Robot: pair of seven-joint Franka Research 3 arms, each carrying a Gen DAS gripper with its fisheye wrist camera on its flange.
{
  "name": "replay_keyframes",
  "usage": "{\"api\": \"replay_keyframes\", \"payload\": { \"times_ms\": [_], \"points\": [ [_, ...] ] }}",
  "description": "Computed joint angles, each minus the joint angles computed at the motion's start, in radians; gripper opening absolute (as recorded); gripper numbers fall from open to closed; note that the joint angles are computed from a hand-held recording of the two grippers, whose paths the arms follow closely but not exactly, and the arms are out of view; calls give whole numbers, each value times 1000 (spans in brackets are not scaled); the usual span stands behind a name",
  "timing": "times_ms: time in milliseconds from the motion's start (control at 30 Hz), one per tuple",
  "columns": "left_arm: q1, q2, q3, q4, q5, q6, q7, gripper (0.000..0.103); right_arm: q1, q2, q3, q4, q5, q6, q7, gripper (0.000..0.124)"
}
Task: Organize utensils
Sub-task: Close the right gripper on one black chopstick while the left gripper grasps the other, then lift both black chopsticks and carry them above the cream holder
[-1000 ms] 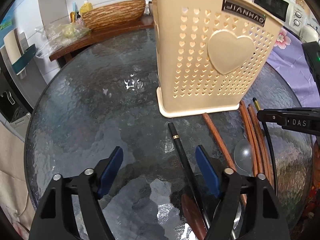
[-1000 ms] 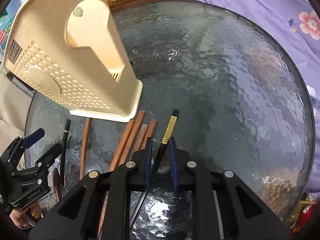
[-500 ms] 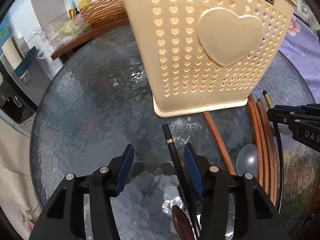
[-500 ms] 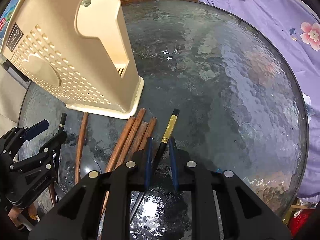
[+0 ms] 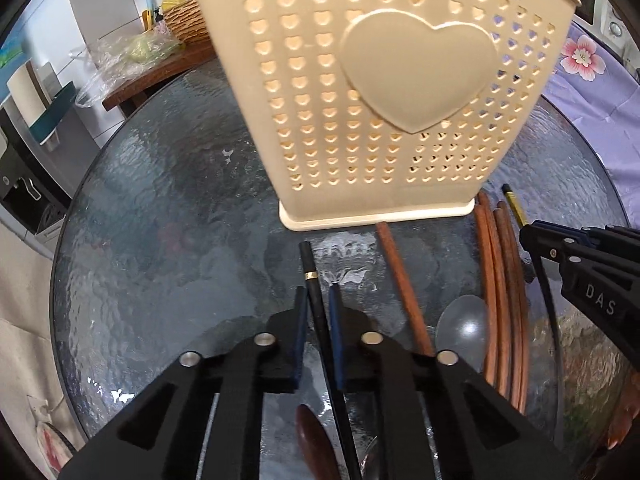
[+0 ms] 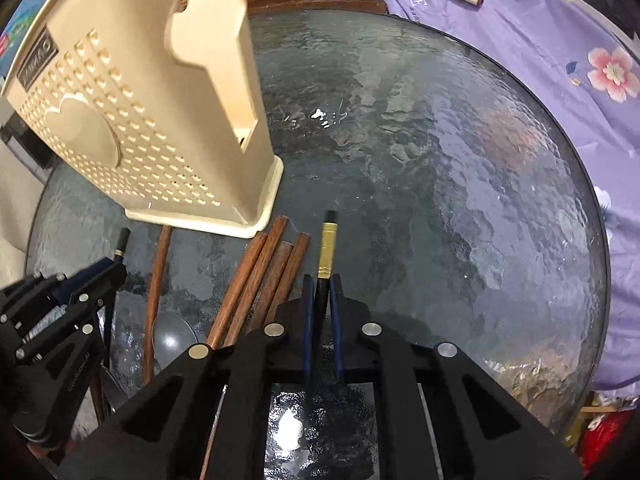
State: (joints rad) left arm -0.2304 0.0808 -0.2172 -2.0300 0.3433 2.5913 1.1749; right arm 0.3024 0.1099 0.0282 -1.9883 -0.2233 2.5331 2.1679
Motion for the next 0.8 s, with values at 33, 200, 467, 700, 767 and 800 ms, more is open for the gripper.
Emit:
{"api": "replay_keyframes", "payload": {
  "times_ms": [33, 200, 467, 700, 767, 800],
  "points": [
    [-3, -1, 0, -1, 12, 2, -17, 9, -2, -13, -1, -21, 6, 16, 0, 8],
    [1, 4, 0, 4, -18, 8, -13, 8, -17, -43, -1, -71, 8, 69, 7, 7],
    [30, -19, -5, -31, -208, 96, 109, 8, -54, -136, 12, -230, 144, 284, -65, 7],
    [33, -99, 2, -86, -367, 192, 229, 7, -52, -252, 20, -352, 323, 460, -245, 7],
    [23, -135, 7, -110, -402, 221, 257, 7, -53, -283, 29, -375, 361, 498, -287, 7],
    [16, -152, 10, -122, -417, 236, 272, 7, -25, -309, 12, -397, 413, 528, -341, 7]
  ]
}}
